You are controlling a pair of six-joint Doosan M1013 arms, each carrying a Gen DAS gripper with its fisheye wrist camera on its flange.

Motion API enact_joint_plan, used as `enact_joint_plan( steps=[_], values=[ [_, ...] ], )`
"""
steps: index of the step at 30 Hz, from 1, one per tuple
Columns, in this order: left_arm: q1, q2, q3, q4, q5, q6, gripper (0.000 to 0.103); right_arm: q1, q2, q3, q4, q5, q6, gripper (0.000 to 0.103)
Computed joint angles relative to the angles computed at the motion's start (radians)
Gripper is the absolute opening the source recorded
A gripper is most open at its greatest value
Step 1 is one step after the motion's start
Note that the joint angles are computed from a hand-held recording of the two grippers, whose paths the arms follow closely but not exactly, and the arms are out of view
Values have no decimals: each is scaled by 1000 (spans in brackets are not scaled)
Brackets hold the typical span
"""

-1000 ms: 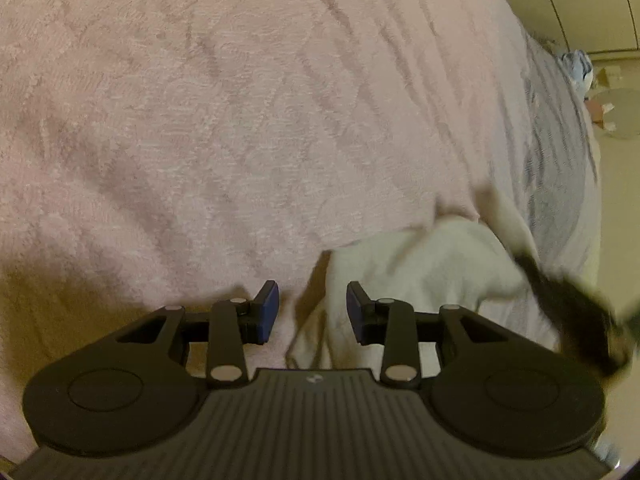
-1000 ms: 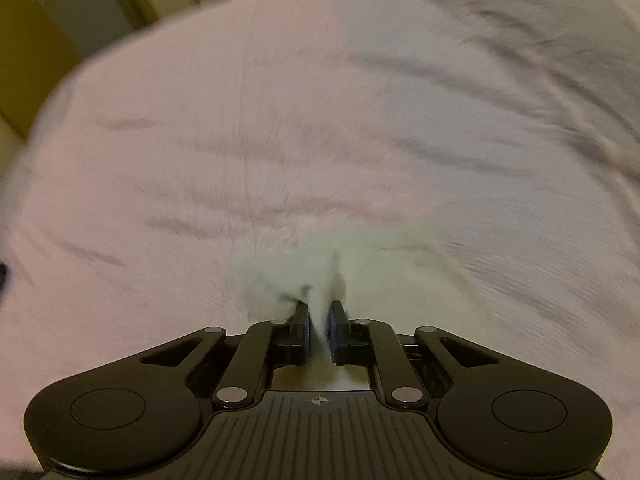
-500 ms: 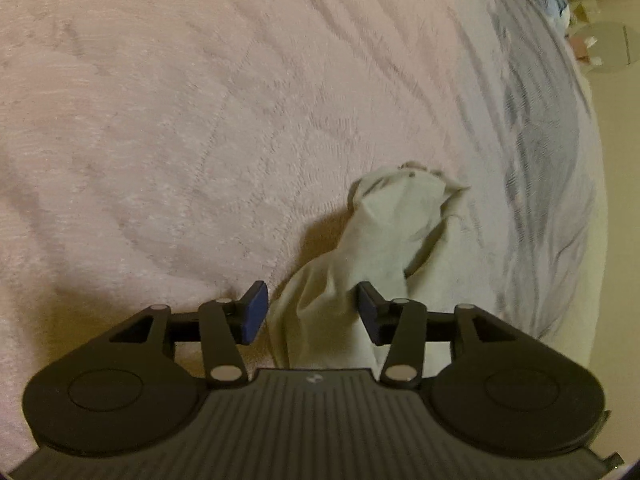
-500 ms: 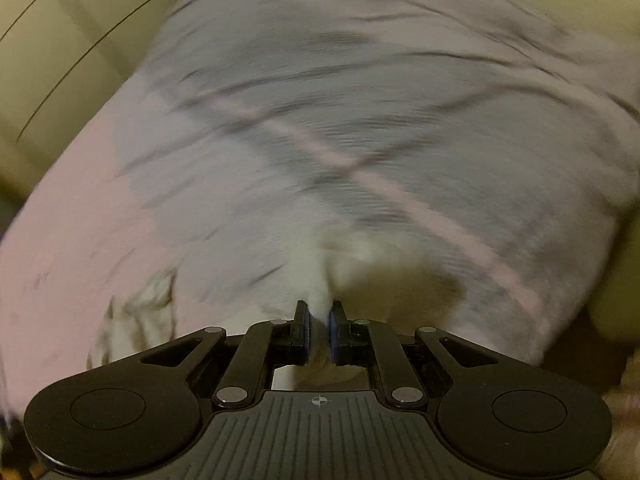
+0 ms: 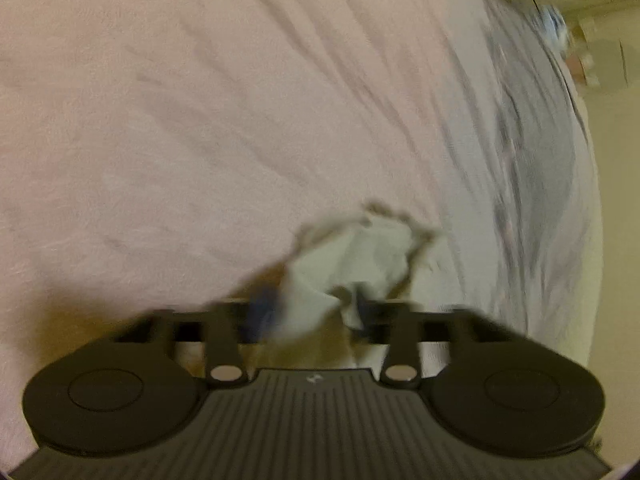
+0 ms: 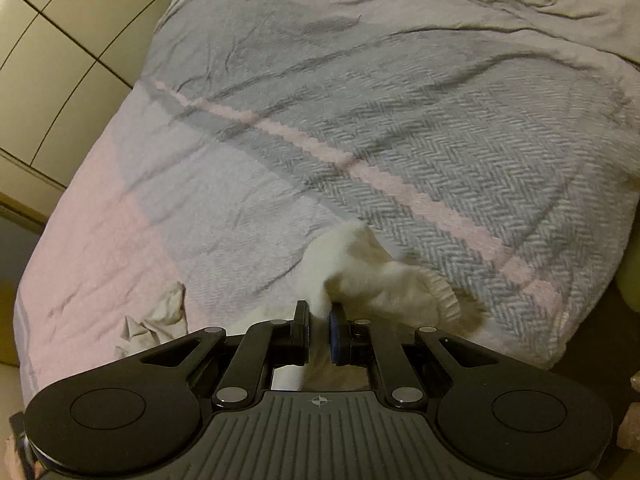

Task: Fold clothes

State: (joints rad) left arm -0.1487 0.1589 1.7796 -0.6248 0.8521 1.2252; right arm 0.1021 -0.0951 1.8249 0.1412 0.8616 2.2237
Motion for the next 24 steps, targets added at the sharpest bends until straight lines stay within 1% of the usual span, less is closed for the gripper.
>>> enact_joint_plan(
  steps=[2,4,5,8,11,12,14,16,19,21,22,24],
  values=[
    [-1,17,-24,-19,36,20,1,-5,15,-16,22,4,-9,8],
    [1,14,-54,30,30,22,1,-15,34,-40,84,-23,-33,8],
    [9,11,-76,74,21,11,1,-20,44,-53,118,-39,-46,8],
    [61,8,-150,131,-26,-27,1,-19,96,-123,210,-132,-121,8],
    [97,23,-272,253,-87,-78,1,0,166,-232,303,-231,-228,8],
    [111,27,-315,290,-105,-87,1,7,190,-273,357,-269,-280,7],
    [139,24,-394,339,-153,-101,1,23,234,-358,481,-343,-405,7],
    [155,23,-468,371,-199,-105,1,43,276,-446,614,-406,-550,7],
    [156,12,-551,501,-263,-150,1,76,308,-542,825,-500,-804,7],
    [156,-12,-562,534,-316,-169,1,98,319,-584,1035,-557,-1043,7],
    [153,-24,-560,552,-343,-183,1,106,313,-579,1115,-583,-1129,7],
    [142,-67,-512,628,-400,-238,1,121,297,-560,1289,-629,-1313,7]
  ],
)
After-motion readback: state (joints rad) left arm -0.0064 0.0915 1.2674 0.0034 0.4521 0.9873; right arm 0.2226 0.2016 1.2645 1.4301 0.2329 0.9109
